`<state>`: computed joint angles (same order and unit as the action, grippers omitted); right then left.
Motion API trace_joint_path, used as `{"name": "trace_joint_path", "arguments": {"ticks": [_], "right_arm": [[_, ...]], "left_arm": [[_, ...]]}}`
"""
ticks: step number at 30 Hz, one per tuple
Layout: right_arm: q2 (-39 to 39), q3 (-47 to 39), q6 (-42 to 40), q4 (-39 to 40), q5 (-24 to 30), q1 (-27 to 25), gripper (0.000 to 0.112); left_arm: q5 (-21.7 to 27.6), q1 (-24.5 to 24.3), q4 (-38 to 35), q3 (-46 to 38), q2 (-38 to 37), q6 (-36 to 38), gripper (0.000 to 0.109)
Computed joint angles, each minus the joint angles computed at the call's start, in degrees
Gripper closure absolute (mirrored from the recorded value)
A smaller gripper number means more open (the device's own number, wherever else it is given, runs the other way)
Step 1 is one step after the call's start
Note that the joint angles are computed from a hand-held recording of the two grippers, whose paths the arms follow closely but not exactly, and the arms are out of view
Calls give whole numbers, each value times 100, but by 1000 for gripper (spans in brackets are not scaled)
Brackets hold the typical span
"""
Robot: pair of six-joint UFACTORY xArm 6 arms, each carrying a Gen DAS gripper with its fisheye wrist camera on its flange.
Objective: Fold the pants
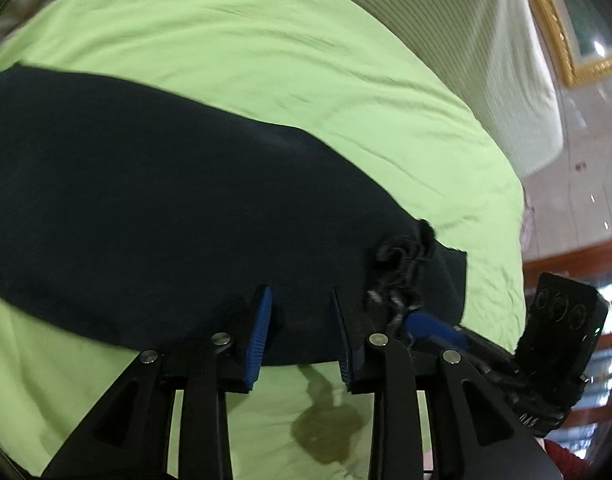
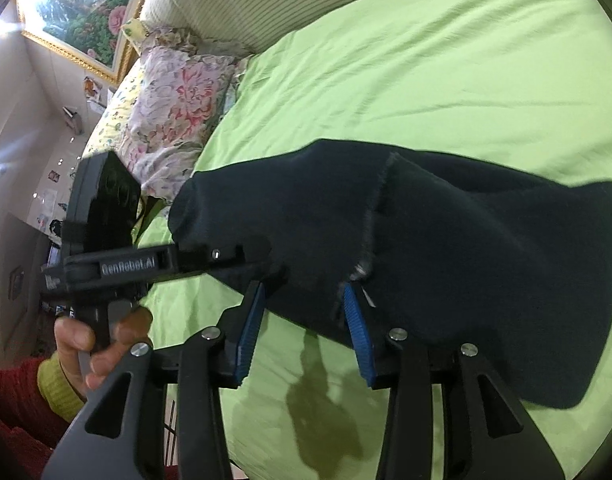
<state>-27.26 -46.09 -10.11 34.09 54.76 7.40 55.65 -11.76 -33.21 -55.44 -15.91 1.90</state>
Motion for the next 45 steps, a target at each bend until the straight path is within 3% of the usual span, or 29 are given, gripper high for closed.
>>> {"name": "trace_joint_path", "arguments": {"ticks": [20,26,45], "right_arm": [[2103,-2025,-640,13,311,815,69],[2892,-2896,-774,-91,528,966,67],[5716,-6292,-1212,-577,1782,1450,64]], "left_arm": [[-340,1468,575,1279,-1346,-1547,60],[-234,2298,210,1504,-1439,-1467,53],[-737,2328,33,1314,-813,-1809,45]]}}
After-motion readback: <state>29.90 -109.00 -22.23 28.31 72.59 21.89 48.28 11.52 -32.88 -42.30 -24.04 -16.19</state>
